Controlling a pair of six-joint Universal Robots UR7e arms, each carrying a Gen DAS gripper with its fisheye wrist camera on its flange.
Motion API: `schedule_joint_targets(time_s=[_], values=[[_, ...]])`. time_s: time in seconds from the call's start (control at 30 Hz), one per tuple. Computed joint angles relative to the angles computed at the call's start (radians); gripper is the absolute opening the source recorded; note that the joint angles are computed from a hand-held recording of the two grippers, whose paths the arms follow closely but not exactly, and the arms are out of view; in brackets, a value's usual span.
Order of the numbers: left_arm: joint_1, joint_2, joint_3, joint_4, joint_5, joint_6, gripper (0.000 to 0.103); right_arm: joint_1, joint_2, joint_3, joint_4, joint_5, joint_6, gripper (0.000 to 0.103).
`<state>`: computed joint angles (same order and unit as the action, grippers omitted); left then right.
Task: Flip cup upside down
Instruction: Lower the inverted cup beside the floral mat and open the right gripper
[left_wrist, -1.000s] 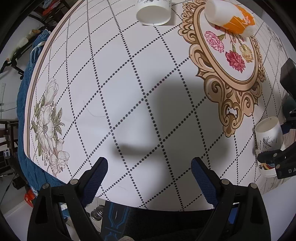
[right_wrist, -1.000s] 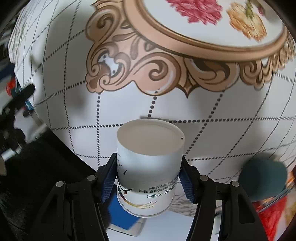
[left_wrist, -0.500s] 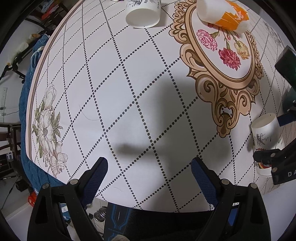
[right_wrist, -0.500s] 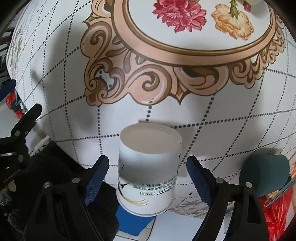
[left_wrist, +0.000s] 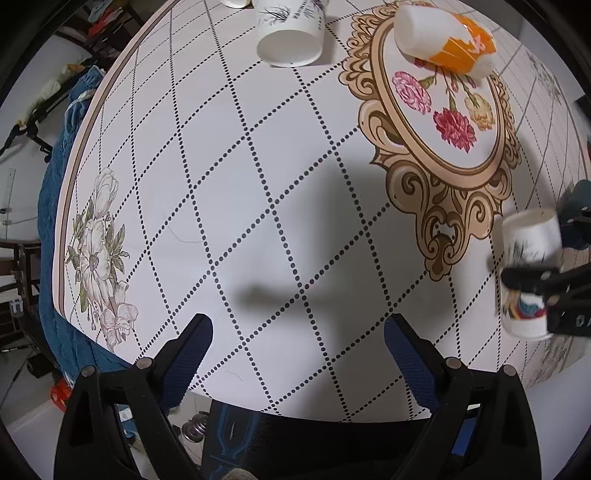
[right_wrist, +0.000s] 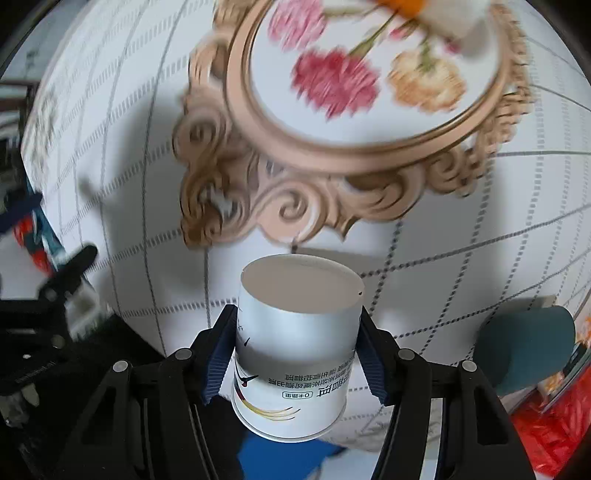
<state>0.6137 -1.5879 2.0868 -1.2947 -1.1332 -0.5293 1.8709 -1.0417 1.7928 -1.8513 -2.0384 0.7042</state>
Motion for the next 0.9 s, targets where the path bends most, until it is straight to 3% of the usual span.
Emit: schedule_joint_targets(time_s=[0.13,0.23,0.43,0.6,0.73,0.9], values=[[0.025,0.012,-0.031,-0.002,-0.018,-0.002,0.095,0.045,-0.062,0.077,-0.17,-0.122,0.038,0.063],[0.033,0.026,-0.046,-0.003,-0.018,-0.009,0.095,0.087,-0.093,0.156,-0.365,-0.233,0.065,0.063],[0.051,0.067,-0.076,-0.001,-0.009,-0.017,0.095,0.158,-0.033,0.238,-0.727,-0.465,0.054,0.063],[0.07,0.095,-0.099,0.0,0.018,-0.01,0.095,0.175,0.042,0.252,-0.894,-0.534,-0.037,0.063],[0.075,0.105,-0.113,0.0,0.035,0.008,0.095,0.182,0.084,0.258,-0.94,-0.557,-0.052,0.064],[0.062,0.102,-0.121,0.0,0.051,0.032,0.095,0.192,0.075,0.262,-0.891,-0.538,-0.021,0.065]])
